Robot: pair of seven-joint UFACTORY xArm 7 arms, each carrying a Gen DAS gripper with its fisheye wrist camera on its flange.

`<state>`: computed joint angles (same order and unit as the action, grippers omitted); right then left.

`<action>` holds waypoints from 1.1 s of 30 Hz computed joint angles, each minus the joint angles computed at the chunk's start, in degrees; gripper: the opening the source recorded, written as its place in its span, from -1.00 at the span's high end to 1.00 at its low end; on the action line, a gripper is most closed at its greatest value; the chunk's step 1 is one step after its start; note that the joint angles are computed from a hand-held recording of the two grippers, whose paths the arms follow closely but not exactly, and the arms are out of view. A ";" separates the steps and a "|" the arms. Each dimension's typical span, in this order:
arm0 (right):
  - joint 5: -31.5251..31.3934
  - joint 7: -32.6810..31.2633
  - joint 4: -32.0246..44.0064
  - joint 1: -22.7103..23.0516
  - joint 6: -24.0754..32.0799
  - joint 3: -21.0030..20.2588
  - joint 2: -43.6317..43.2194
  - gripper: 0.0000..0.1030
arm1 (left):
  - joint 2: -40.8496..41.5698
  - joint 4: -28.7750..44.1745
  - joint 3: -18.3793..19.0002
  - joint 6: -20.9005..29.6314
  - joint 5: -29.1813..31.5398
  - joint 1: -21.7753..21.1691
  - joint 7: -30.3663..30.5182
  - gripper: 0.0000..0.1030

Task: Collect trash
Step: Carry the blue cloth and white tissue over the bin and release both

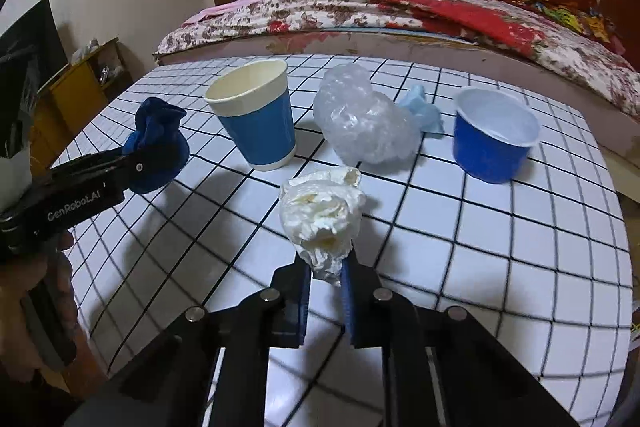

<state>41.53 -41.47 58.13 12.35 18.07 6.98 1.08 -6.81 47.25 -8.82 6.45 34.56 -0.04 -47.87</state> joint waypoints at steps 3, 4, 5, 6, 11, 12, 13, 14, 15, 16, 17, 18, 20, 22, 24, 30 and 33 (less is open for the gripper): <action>0.94 -0.30 -2.47 0.24 -0.45 -0.44 -3.02 0.81 | -1.72 -1.76 -0.04 -0.58 -1.00 -0.51 0.96 0.15; 1.20 -0.46 -3.36 0.46 -0.60 -0.77 -4.12 0.82 | -2.42 -2.64 0.38 -1.10 -2.88 -1.29 2.59 0.15; 1.25 -0.53 -4.31 0.74 -0.84 -1.15 -5.34 0.82 | -2.99 -3.00 -0.45 -1.08 -2.84 -0.82 2.48 0.15; 1.12 -0.50 -4.99 1.09 -1.13 -1.57 -6.24 0.82 | -3.64 -3.41 -1.24 -1.28 -2.64 -0.33 2.39 0.15; 0.39 -0.63 -10.82 3.04 -2.59 -4.69 -13.96 0.82 | -7.36 -5.69 -5.39 -2.65 -3.92 1.08 3.82 0.15; -0.09 -0.54 -12.07 3.46 -2.75 -5.51 -15.68 0.82 | -8.28 -6.10 -6.84 -2.91 -3.46 1.76 3.65 0.15; -0.98 -0.13 -13.51 3.64 -2.83 -6.21 -17.68 0.82 | -9.11 -6.49 -8.42 -3.02 -2.95 2.76 3.22 0.15; -2.12 0.43 -15.07 3.63 -2.86 -6.85 -19.87 0.82 | -10.10 -6.96 -10.07 -3.16 -2.42 3.61 2.82 0.15; -3.18 1.06 -16.25 3.70 -2.90 -7.44 -21.55 0.82 | -10.87 -7.43 -11.05 -3.31 -2.57 3.62 2.98 0.15; -4.35 1.71 -17.63 3.63 -2.74 -8.06 -23.62 0.82 | -11.55 -7.92 -11.84 -3.46 -2.99 3.40 3.24 0.15; -5.64 2.42 -19.39 3.34 -2.57 -8.69 -26.31 0.82 | -12.15 -8.35 -12.73 -3.55 -3.34 3.49 3.35 0.15; -6.69 3.12 -20.48 3.42 -2.68 -9.22 -27.85 0.82 | -12.97 -8.81 -14.07 -3.69 -3.62 3.60 3.15 0.15; -9.18 4.60 -23.13 2.72 -2.33 -10.14 -32.08 0.82 | -13.83 -9.32 -16.01 -3.85 -4.47 3.58 3.15 0.15; -11.91 6.10 -25.98 1.34 -1.89 -10.66 -36.67 0.82 | -14.20 -9.49 -17.57 -3.88 -5.60 2.84 3.34 0.15; -14.41 7.40 -28.10 0.10 -1.57 -11.13 -40.21 0.82 | -14.27 -9.13 -19.46 -3.80 -6.19 2.61 3.32 0.15; -20.57 9.69 -32.62 -3.12 1.55 -15.56 -49.63 0.82 | -12.98 -5.71 -25.86 -2.96 -5.38 2.87 0.78 0.15; -23.62 9.95 -34.32 -5.28 3.28 -18.20 -53.43 0.82 | -11.70 -3.48 -29.09 -2.33 -3.28 3.30 -1.57 0.15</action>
<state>17.91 -31.52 23.80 7.07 21.36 -11.22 -52.35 -18.51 43.77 -37.91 4.12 31.27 3.26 -49.44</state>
